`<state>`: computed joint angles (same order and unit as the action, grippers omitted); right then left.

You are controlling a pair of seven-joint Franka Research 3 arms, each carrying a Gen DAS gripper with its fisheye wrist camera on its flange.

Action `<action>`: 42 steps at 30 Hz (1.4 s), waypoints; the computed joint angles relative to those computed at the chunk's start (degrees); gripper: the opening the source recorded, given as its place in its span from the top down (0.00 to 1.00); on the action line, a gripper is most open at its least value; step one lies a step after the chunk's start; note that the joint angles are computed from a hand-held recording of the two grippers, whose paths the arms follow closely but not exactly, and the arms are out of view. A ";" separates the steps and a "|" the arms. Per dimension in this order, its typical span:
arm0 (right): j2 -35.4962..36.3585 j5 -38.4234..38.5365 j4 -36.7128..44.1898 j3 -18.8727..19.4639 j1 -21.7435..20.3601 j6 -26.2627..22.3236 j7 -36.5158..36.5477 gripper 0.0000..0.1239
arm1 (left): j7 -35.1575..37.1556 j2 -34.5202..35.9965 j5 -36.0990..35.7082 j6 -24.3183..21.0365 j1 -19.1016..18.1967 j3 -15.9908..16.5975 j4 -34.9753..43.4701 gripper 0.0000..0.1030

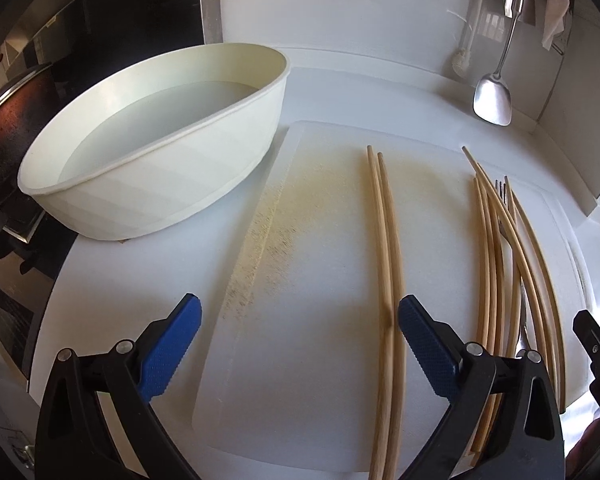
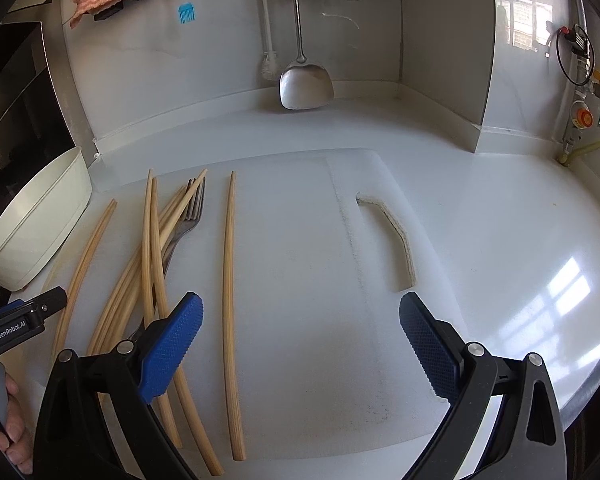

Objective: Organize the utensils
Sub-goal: 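Move both open grippers down toward the separate pair of wooden chopsticks, then close the left gripper on one chopstick while the right gripper closes on the other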

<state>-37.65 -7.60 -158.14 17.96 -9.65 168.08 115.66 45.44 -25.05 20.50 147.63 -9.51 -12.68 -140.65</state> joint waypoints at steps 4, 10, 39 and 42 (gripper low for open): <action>0.00 0.02 -0.08 -0.10 0.04 0.08 0.11 0.24 | -0.24 0.43 1.61 -0.98 0.74 -0.49 0.57 0.05; 0.12 -0.20 0.01 0.05 -0.08 0.47 -0.04 0.24 | 0.29 1.78 1.78 -1.29 -0.11 -0.51 1.81 0.05; 6.60 -13.21 4.01 3.10 -4.45 1.75 3.21 0.26 | -2.93 7.05 4.52 1.05 0.20 -1.00 5.26 0.06; 6.85 -10.06 3.00 -0.63 -0.54 3.19 -0.07 0.35 | -3.64 6.40 5.18 2.09 0.24 -1.18 4.40 0.09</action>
<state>-30.80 -17.66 -155.14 17.33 -10.19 171.27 115.59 41.80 -18.64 25.68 149.72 -9.27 -13.86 -136.25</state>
